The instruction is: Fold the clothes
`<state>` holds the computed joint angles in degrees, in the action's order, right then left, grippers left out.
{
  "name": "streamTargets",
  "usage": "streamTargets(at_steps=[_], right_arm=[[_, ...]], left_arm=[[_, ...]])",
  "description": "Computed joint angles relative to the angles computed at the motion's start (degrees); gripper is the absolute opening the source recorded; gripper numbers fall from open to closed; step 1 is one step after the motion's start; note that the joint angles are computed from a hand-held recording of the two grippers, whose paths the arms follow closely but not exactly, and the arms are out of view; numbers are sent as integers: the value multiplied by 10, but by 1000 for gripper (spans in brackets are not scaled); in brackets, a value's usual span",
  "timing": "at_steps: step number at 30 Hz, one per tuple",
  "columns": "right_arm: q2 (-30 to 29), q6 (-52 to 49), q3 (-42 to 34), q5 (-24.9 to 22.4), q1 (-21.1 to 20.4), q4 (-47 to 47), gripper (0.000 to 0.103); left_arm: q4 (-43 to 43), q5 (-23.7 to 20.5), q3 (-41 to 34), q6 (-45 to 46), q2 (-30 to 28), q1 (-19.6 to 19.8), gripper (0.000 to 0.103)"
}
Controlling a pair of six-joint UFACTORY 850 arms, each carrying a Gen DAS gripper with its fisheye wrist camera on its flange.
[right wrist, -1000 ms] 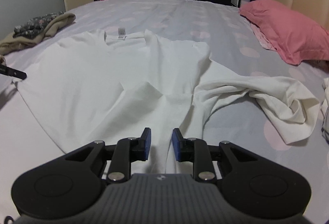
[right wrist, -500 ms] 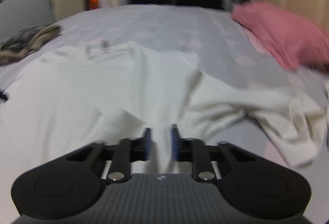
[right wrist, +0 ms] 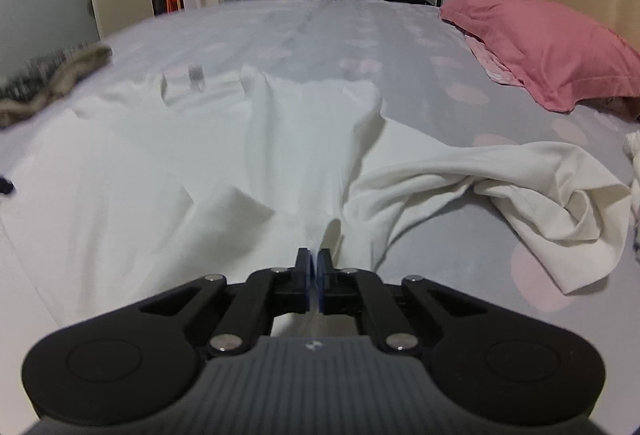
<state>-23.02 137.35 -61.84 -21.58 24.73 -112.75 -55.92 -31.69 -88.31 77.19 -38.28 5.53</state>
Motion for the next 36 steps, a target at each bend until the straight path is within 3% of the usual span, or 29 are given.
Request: streamTargets(at_steps=[3, 7, 11, 16, 18, 20, 23, 26, 29, 32, 35, 36], right_arm=[[20, 53, 16, -18, 2, -40, 3], [49, 45, 34, -41, 2, 10, 1], [37, -26, 24, 8, -9, 106, 6], [34, -48, 27, -69, 24, 91, 8], [34, -68, 26, -89, 36, 69, 19], [35, -91, 25, -103, 46, 47, 23], [27, -24, 17, -16, 41, -73, 25], [-3, -5, -12, 37, 46, -118, 25], [-26, -22, -35, 62, 54, -128, 26], [-40, -24, -48, 73, 63, -152, 27], [-43, 26, -44, 71, 64, -213, 36], [-44, 40, -43, 72, 63, -228, 39]], left_arm=[[1, -1, -2, 0, -1, 0, 39], [-4, -1, -2, 1, -2, 0, 39], [-18, 3, -4, 4, -3, -2, 39], [-122, 28, 2, 86, 4, -1, 40], [-155, 46, -9, 97, -2, -4, 46], [-160, 60, -31, 84, -15, -9, 47], [-179, 70, -63, 102, -38, -19, 47], [-228, 57, -92, 168, -61, -29, 46], [-228, 5, -115, 244, -80, -34, 40], [-238, 19, -99, 313, -78, -45, 36], [-188, -26, -109, 276, -89, -42, 36], [-153, -15, -113, 251, -92, -46, 36]])
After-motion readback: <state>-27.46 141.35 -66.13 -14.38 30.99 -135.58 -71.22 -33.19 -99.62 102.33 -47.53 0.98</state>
